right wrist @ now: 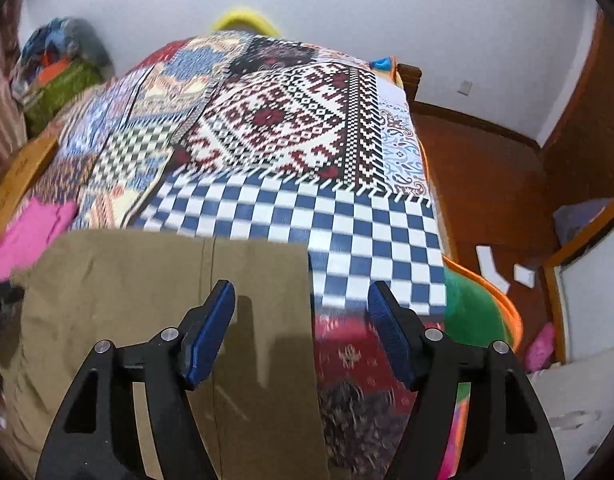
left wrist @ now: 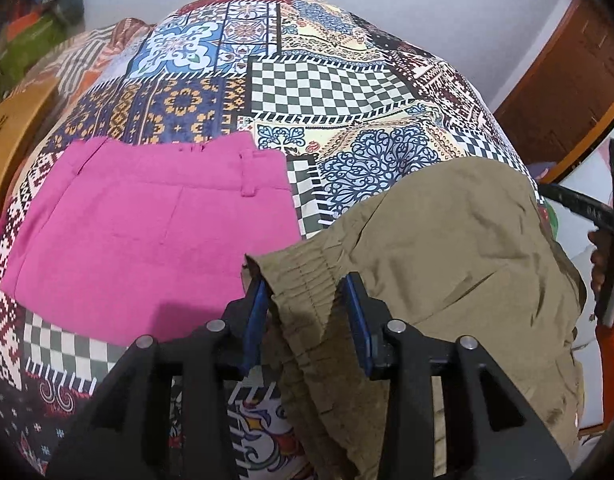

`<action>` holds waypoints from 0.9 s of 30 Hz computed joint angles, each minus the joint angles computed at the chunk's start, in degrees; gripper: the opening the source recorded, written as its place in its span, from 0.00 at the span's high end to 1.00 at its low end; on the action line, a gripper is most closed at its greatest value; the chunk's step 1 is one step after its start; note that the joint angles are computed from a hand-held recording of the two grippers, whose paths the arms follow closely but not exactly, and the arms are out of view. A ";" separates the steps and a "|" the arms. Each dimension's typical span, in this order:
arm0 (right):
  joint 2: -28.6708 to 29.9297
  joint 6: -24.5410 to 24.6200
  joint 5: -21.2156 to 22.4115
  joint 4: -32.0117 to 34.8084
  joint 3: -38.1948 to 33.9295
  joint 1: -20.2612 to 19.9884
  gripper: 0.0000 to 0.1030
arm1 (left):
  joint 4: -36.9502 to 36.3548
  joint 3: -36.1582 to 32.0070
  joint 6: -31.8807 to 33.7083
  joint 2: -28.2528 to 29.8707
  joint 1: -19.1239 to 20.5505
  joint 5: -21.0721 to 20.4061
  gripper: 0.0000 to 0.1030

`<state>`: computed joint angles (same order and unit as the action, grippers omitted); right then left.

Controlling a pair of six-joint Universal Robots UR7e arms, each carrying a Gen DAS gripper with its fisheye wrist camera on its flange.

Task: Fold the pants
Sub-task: 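Lift the waistband with both grippers, raising the pants off the bed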

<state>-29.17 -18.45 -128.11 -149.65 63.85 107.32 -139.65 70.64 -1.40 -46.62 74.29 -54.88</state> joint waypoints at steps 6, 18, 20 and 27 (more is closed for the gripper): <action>2.18 3.37 3.02 6.77 -4.85 -0.74 0.36 | 0.89 -2.34 0.94 1.54 0.17 -0.11 0.63; 3.95 -0.37 0.28 2.69 -4.28 -0.29 0.87 | -1.85 -3.28 3.93 3.31 0.05 2.70 0.81; 4.02 -1.99 -0.25 -0.07 -3.75 0.00 0.87 | -2.81 -2.91 3.87 3.17 0.07 2.54 0.83; 5.35 -5.64 -2.88 -6.11 -5.17 1.30 0.88 | -8.91 -1.59 8.06 2.97 -1.25 5.26 0.91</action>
